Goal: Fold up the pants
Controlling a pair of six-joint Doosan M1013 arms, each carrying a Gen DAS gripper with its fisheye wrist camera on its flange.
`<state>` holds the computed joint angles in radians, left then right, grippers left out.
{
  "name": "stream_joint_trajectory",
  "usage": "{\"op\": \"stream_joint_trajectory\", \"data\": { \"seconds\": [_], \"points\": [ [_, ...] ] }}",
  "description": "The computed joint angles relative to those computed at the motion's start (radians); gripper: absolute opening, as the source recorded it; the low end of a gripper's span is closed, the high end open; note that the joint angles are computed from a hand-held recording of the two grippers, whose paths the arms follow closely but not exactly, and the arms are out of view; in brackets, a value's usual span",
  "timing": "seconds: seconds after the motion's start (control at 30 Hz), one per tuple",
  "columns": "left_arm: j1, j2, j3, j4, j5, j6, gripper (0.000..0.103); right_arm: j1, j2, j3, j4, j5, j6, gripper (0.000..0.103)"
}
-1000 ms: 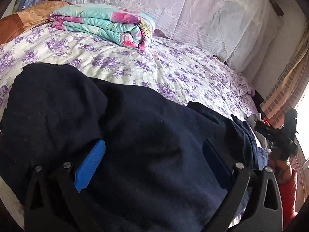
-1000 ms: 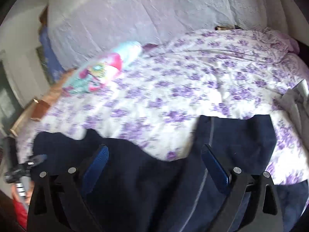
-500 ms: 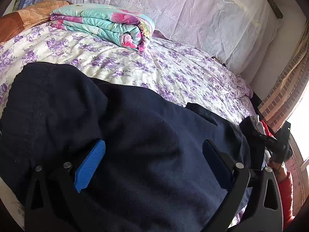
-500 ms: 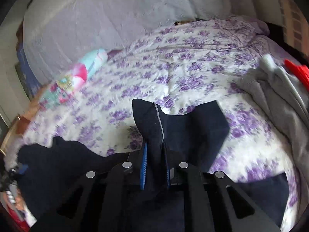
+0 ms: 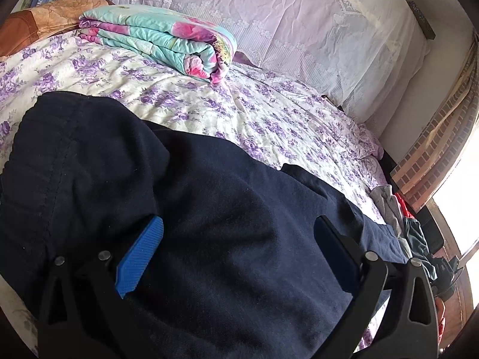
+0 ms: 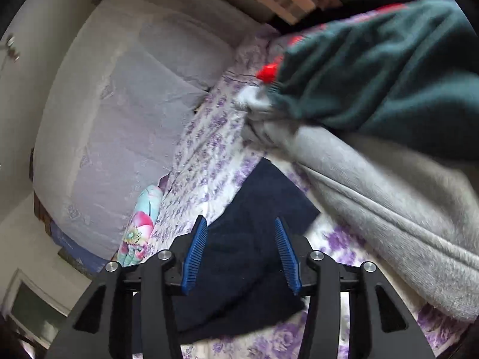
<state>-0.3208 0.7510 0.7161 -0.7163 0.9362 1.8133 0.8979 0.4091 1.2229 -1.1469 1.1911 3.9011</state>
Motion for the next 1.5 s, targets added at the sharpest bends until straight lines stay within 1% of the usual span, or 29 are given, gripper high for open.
{"op": "stream_joint_trajectory", "data": {
  "seconds": [0.03, 0.07, 0.13, 0.2, 0.33, 0.47, 0.5, 0.53, 0.6, 0.63, 0.7, 0.77, 0.83, 0.87, 0.9, 0.93, 0.97, 1.0, 1.03, 1.07, 1.1, 1.13, 1.17, 1.27, 1.3, 1.37, 1.4, 1.43, 1.5],
  "points": [
    [0.001, 0.0, 0.0, -0.008, 0.0, 0.002, 0.098, -0.009, 0.006, -0.015, 0.022, -0.043, -0.06, 0.062],
    [0.001, 0.001, -0.001, -0.007, 0.001, 0.001, 0.098, -0.021, 0.009, -0.02, 0.056, -0.114, -0.084, 0.063],
    [0.0, 0.001, -0.002, -0.002, 0.001, -0.001, 0.098, -0.034, 0.012, -0.009, 0.112, -0.206, -0.033, 0.063],
    [0.0, 0.001, -0.001, -0.007, 0.0, 0.0, 0.098, -0.032, 0.01, 0.002, 0.125, -0.243, 0.024, 0.063],
    [0.0, 0.001, -0.001, -0.007, -0.001, -0.001, 0.098, -0.024, 0.018, -0.032, 0.18, -0.266, -0.069, 0.063],
    [0.0, 0.001, -0.002, -0.009, 0.0, 0.0, 0.098, -0.054, 0.019, -0.011, 0.275, -0.341, -0.079, 0.061],
    [0.0, 0.001, -0.002, -0.007, 0.001, -0.001, 0.098, -0.064, 0.019, 0.007, 0.269, -0.378, -0.053, 0.054],
    [0.0, 0.001, -0.002, -0.007, 0.001, -0.001, 0.098, -0.07, 0.021, 0.013, 0.259, -0.386, -0.043, 0.046],
    [0.0, 0.001, -0.001, -0.009, -0.001, 0.0, 0.098, -0.078, 0.025, 0.018, 0.242, -0.376, -0.013, 0.017],
    [0.0, 0.001, -0.001, -0.01, 0.0, 0.001, 0.098, -0.077, 0.022, 0.028, 0.209, -0.384, 0.033, 0.008],
    [0.001, 0.002, -0.002, -0.016, 0.002, 0.006, 0.098, -0.067, 0.015, 0.027, 0.183, -0.373, 0.037, 0.005],
    [0.002, 0.002, 0.0, -0.031, 0.001, 0.013, 0.098, -0.043, 0.004, 0.001, 0.206, -0.311, -0.042, 0.005],
    [0.003, 0.0, 0.002, -0.032, 0.001, 0.012, 0.098, -0.015, -0.006, -0.023, 0.232, -0.214, -0.107, 0.005],
    [0.002, 0.0, 0.002, -0.029, 0.0, 0.01, 0.098, -0.007, -0.005, -0.039, 0.271, -0.165, -0.158, 0.005],
    [0.002, -0.001, 0.003, -0.028, -0.001, 0.01, 0.098, -0.01, -0.008, -0.04, 0.341, -0.158, -0.209, 0.008],
    [0.002, -0.001, 0.004, -0.029, -0.002, 0.01, 0.098, -0.015, -0.011, -0.029, 0.407, -0.166, -0.224, 0.008],
    [0.003, -0.001, 0.004, -0.031, -0.002, 0.011, 0.098, -0.014, -0.014, -0.011, 0.432, -0.156, -0.188, 0.009],
    [0.003, -0.001, 0.005, -0.032, -0.003, 0.011, 0.098, -0.01, -0.021, 0.01, 0.404, -0.169, -0.121, 0.009],
    [0.003, -0.002, 0.007, -0.034, -0.004, 0.011, 0.098, -0.005, -0.038, 0.042, 0.324, -0.223, -0.048, 0.009],
    [0.003, -0.003, 0.007, -0.033, -0.004, 0.012, 0.098, -0.002, -0.044, 0.056, 0.248, -0.246, 0.003, 0.012],
    [0.003, -0.003, 0.007, -0.033, -0.004, 0.012, 0.098, -0.005, -0.044, 0.053, 0.224, -0.253, 0.006, 0.026],
    [0.002, -0.003, 0.007, -0.034, -0.005, 0.011, 0.098, -0.013, -0.041, 0.047, 0.223, -0.265, -0.003, 0.047],
    [0.003, -0.003, 0.008, -0.034, -0.005, 0.012, 0.098, -0.022, -0.034, 0.035, 0.245, -0.267, -0.02, 0.05],
    [0.002, -0.003, 0.008, -0.034, -0.005, 0.011, 0.098, -0.044, -0.019, 0.023, 0.279, -0.285, -0.043, 0.05],
    [0.003, -0.003, 0.008, -0.034, -0.004, 0.012, 0.098, -0.053, -0.019, 0.033, 0.273, -0.302, -0.028, 0.048],
    [0.003, -0.002, 0.008, -0.035, -0.004, 0.013, 0.098, -0.072, -0.025, 0.067, 0.253, -0.342, 0.025, 0.033],
    [0.003, -0.003, 0.008, -0.036, -0.005, 0.013, 0.098, -0.079, -0.026, 0.073, 0.263, -0.346, 0.028, 0.016],
    [0.003, -0.002, 0.008, -0.038, -0.005, 0.013, 0.098, -0.08, -0.024, 0.073, 0.258, -0.339, 0.033, 0.004],
    [0.003, -0.002, 0.008, -0.038, -0.005, 0.014, 0.098, -0.063, -0.024, 0.065, 0.186, -0.32, 0.049, 0.003]
  ]
}}
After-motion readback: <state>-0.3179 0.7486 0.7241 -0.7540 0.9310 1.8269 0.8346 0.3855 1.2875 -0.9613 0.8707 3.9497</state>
